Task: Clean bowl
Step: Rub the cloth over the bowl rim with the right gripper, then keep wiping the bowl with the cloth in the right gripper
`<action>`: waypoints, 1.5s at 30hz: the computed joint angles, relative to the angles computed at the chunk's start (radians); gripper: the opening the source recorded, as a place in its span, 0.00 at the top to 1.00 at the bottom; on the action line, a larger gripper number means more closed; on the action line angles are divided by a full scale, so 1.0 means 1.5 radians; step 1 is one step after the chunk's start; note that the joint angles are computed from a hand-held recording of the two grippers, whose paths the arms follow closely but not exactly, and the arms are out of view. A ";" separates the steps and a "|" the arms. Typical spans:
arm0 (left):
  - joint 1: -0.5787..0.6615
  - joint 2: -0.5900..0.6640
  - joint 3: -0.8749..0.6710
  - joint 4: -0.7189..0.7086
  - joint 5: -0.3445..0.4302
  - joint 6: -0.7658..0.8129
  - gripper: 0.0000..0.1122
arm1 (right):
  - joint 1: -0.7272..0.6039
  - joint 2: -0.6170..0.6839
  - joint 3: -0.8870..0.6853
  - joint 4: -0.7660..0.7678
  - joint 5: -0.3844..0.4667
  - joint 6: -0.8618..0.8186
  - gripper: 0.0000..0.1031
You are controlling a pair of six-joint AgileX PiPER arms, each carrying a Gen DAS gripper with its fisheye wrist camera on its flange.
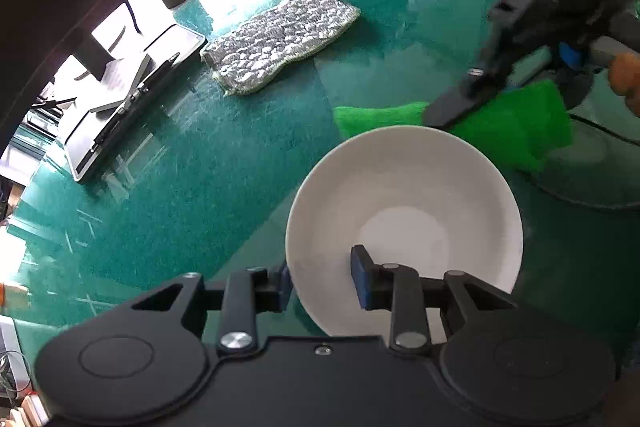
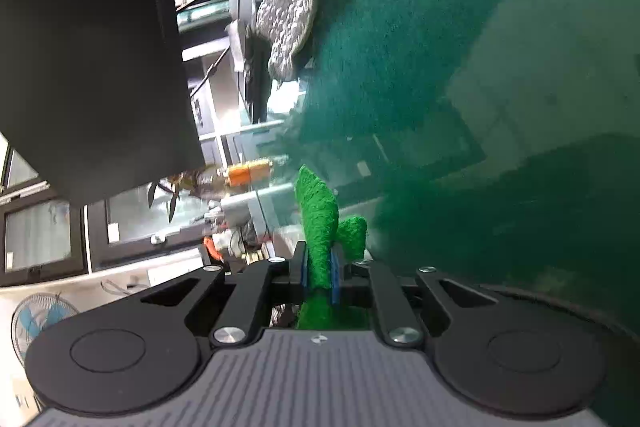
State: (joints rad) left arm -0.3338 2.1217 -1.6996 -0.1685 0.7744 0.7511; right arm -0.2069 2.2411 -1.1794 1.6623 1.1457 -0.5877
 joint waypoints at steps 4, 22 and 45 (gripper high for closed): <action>-0.001 -0.006 -0.003 0.005 0.011 -0.010 0.73 | 0.029 0.049 -0.097 0.002 -0.001 0.031 0.88; 0.005 0.005 -0.023 -0.016 0.024 0.031 0.73 | 0.011 0.008 -0.033 -0.028 -0.011 0.020 0.87; 0.000 0.000 -0.014 -0.011 0.010 0.048 0.72 | 0.044 0.049 -0.112 -0.002 -0.006 0.057 0.87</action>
State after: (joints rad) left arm -0.3341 2.1216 -1.7204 -0.1849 0.7891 0.8228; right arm -0.1408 2.3145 -1.3471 1.6587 1.1365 -0.5026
